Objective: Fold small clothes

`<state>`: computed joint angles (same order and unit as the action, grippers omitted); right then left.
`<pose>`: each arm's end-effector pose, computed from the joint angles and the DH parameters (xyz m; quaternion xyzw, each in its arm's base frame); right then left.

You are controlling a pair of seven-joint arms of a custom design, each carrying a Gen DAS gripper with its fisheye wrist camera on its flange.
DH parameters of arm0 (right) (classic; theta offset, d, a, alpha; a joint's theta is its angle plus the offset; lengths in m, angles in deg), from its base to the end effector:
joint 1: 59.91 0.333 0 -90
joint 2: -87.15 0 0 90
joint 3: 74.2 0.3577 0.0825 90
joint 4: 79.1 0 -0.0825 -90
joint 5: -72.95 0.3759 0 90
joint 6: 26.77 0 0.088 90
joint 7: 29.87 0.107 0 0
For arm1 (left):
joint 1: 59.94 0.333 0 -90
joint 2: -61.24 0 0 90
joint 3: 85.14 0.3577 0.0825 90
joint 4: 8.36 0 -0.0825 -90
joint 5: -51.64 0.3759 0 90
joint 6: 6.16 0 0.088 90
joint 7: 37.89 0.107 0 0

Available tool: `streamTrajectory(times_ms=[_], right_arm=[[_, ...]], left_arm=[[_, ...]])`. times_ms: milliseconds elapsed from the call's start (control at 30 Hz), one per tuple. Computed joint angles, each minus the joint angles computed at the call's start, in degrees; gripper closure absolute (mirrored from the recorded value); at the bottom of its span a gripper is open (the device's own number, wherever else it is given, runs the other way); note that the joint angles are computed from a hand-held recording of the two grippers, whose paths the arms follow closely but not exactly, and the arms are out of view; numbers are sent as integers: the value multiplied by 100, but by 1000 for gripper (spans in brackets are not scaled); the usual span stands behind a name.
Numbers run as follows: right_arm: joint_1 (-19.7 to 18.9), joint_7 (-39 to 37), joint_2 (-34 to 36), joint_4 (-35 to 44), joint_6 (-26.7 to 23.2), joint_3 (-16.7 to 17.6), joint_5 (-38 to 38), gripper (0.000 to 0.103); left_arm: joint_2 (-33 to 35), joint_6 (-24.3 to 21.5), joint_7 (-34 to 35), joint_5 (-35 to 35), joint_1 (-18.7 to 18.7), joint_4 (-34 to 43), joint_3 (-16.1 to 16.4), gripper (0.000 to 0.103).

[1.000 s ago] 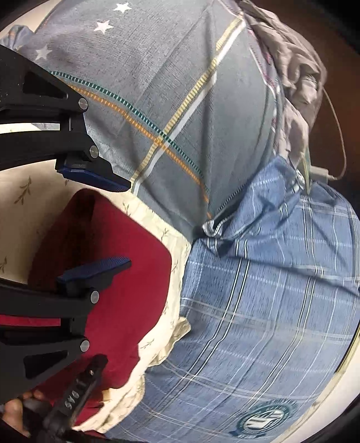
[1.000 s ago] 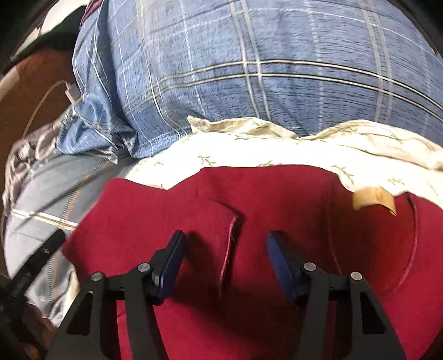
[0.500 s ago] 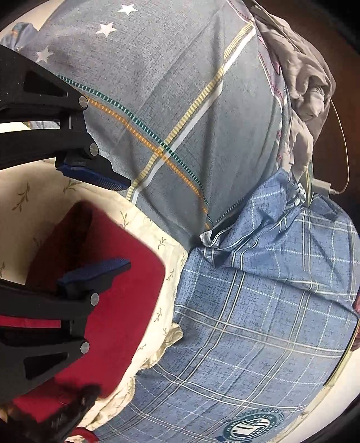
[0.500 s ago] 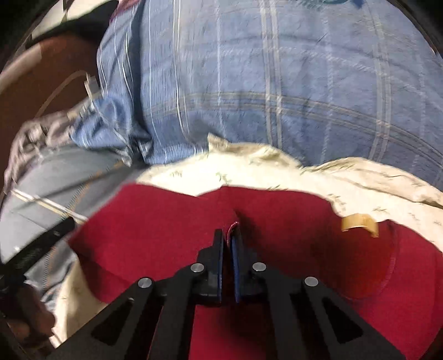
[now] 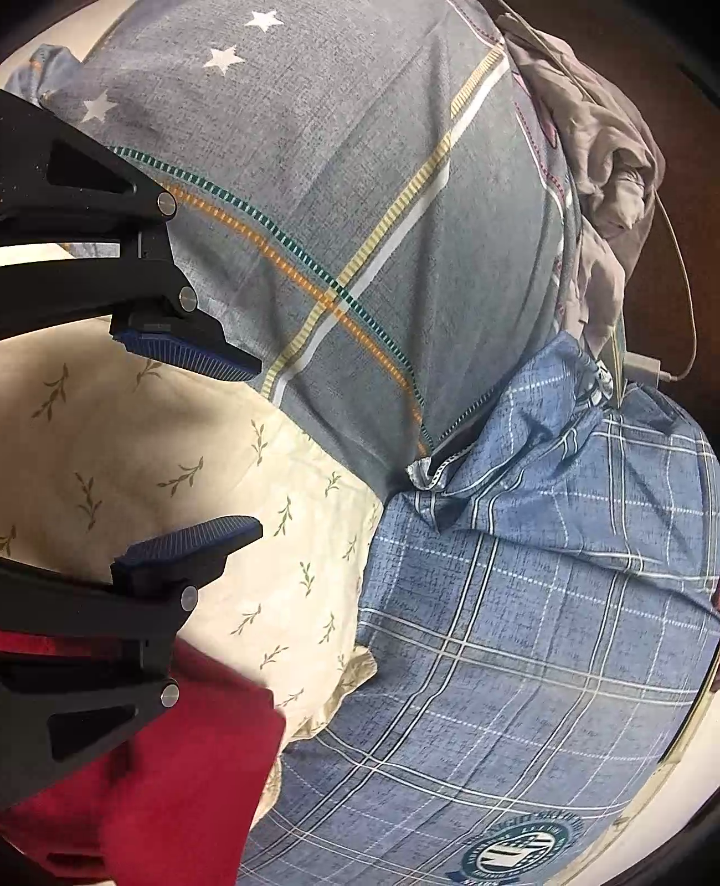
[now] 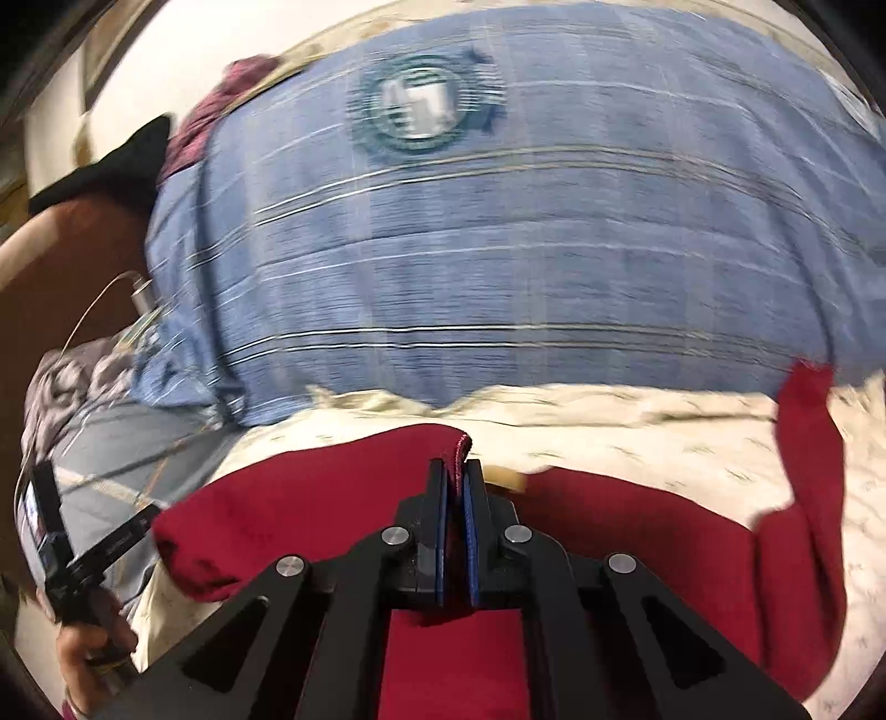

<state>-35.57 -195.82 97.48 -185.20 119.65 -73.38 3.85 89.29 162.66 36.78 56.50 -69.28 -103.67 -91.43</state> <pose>0.5778 0.2853 0.5199 -0.4502 0.7561 -0.3280 0.3435 0.7134 -0.1887 0.4615 -0.6362 0.6669 -0.3364 0.1933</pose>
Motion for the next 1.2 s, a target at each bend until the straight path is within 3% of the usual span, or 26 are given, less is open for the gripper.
streamTrajectory(times_ms=[267, 533, 567, 633, 667, 700, 733, 767, 867, 967, 1000, 1100, 1200], right_arm=[[-220, 274, -588, -826, -564, 131, 275, 99], [-398, -497, -509, -1054, -1233, 276, 1526, 98], [-399, -762, -433, -990, -1330, 285, 1756, 94], [-222, -940, -260, -667, -2058, 321, 1735, 86], [-131, -883, -240, -588, -2163, 320, 1529, 70], [-80, -733, -271, -580, -1975, 307, 1260, 59], [-56, -593, -291, -576, -1744, 294, 1038, 41], [-40, -485, -269, -499, -1443, 285, 768, 37], [-132, -1114, 161, 91, -216, 250, 656, 37], [-516, -2514, 938, 802, 1469, 414, 1730, 41], [-733, -3260, 1311, 1178, 1628, 705, 2390, 42], [-1067, -4701, 2161, 2139, 1524, 1304, 3412, 43], [-1232, -5576, 2755, 2844, 1280, 1671, 4080, 48]], left_arm=[[62, -165, 70, -12, 24, 107, -58, 52], [43, -205, 247, 11, 17, 75, -113, 52], [43, -219, 264, -2, 24, 79, -124, 52], [48, -261, 287, -16, 26, 97, -127, 52], [54, -289, 293, -22, 24, 114, -127, 52], [61, -307, 313, -41, 38, 126, -146, 52], [68, -317, 332, -63, 50, 138, -165, 52], [76, -331, 337, -69, 44, 150, -164, 52], [93, -393, 372, -60, 22, 183, -159, 52], [98, -421, 415, -56, 19, 199, -163, 52], [103, -412, 419, -59, 18, 204, -161, 52], [156, -466, 383, -32, -18, 288, -110, 52], [251, -638, 365, -61, -3, 456, -124, 52]])
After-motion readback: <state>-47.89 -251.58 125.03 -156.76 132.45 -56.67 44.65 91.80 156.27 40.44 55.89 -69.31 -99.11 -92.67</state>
